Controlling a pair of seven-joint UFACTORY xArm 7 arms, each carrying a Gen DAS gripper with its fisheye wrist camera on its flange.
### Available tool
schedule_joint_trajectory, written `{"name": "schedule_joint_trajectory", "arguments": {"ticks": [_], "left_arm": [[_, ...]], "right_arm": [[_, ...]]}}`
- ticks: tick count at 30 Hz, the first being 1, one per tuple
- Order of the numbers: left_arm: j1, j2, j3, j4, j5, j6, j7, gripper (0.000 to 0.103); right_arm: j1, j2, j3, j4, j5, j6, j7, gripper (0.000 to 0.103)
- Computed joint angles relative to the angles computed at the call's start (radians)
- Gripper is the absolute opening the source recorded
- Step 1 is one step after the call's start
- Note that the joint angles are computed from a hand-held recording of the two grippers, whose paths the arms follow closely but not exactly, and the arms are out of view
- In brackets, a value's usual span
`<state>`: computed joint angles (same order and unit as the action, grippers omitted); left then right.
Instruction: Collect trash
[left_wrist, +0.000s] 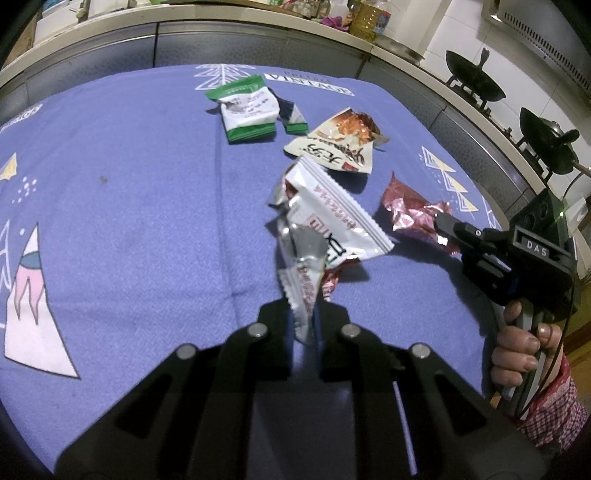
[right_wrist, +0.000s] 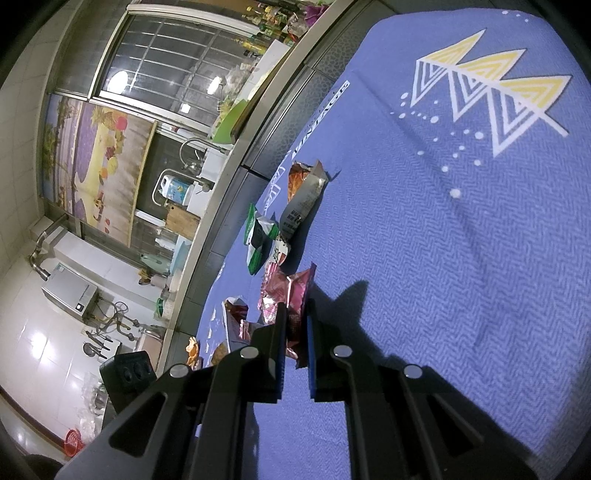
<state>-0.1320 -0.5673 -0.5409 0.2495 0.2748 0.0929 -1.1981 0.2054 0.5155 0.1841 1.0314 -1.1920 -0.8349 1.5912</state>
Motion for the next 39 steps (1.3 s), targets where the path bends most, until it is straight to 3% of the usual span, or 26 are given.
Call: {"name": "schedule_joint_trajectory", "arguments": {"ticks": [15,39], "left_arm": [[-0.003,-0.003,0.002,-0.001,0.0,-0.001,-0.004,0.011],[-0.004,-0.003,0.004,-0.004,-0.003,-0.005,0.002,0.011]], "right_arm": [[-0.006,0.005,0.004,0.002,0.025,-0.022,-0.002,0.005],[-0.003,0.0,0.014,-0.007,0.079,-0.017,-0.079,0.016]]}}
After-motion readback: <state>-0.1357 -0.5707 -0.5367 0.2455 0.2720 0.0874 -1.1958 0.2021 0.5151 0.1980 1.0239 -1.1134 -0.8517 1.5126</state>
